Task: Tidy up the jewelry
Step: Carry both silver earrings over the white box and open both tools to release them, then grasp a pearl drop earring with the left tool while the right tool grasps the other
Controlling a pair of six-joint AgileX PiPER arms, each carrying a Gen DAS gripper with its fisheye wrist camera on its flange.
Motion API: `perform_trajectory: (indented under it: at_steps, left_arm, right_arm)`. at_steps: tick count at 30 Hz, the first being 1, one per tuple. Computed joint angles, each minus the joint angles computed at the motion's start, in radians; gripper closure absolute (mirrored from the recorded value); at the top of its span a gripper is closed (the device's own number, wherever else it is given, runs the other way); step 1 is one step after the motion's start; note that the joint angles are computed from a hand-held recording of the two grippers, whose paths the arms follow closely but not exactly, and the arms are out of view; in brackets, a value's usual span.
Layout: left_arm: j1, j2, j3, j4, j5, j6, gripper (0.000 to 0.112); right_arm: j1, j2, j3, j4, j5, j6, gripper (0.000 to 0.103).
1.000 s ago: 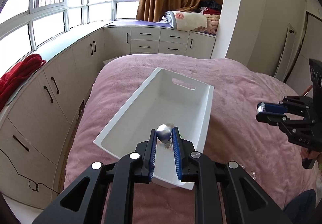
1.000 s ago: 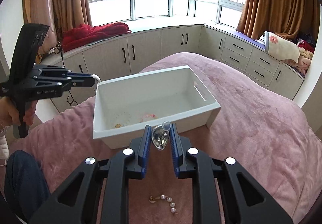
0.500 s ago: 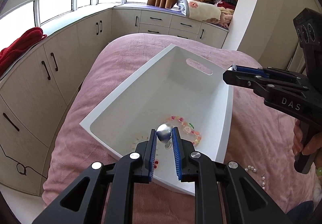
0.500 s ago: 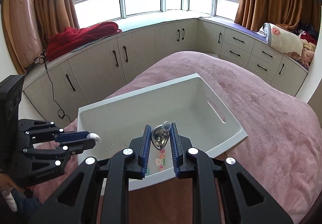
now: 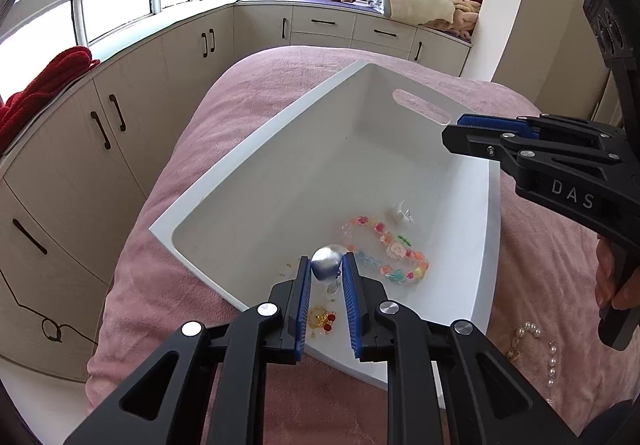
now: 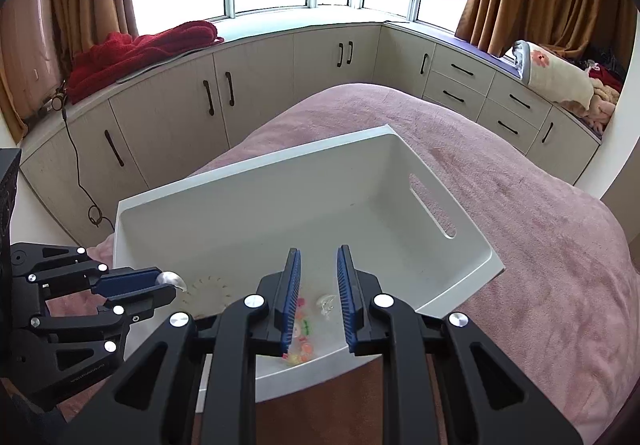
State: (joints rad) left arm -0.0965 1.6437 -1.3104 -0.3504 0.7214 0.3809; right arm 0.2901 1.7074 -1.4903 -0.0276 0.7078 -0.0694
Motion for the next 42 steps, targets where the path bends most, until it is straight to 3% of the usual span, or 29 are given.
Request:
perform_trajectory:
  at_steps: [2,4,6,16,21,35,42]
  left_arm:
    - [0.0,-0.004,0.005,-0.003,-0.002,0.003,0.091]
    - [-0.003,-0.013,0.01,0.006,-0.007,-0.001,0.083]
    - [-0.014,-0.03,0.019,0.035,-0.025,-0.02,0.066]
    - [-0.031,-0.128,0.025,0.087,-0.018,-0.052,0.056]
    - [-0.09,-0.229,0.055,0.184,-0.034,-0.138,0.039]
    - [-0.456,-0.35,0.093,0.58,0.009,-0.534,0.025]
    - [-0.585,-0.34,0.103,0.603,0.033,-0.65,0.021]
  right_arm:
    - [0.002,-0.001,-0.008,-0.005,0.003,0.002,0.083]
    - [0.005,-0.007,-0.009,-0.017,0.004,0.009,0.083]
    - [0.015,-0.017,-0.003,-0.045,0.0,0.031,0.068]
    - [0.008,-0.133,0.059,-0.072,0.0,0.03,0.059]
    - [0.009,-0.259,0.135,-0.154,-0.012,0.09,0.045]
    - [-0.189,-0.581,0.286,-0.024,0.058,-0.008,0.025]
    - [-0.341,-0.714,0.392,0.079,0.099,-0.155,0.014]
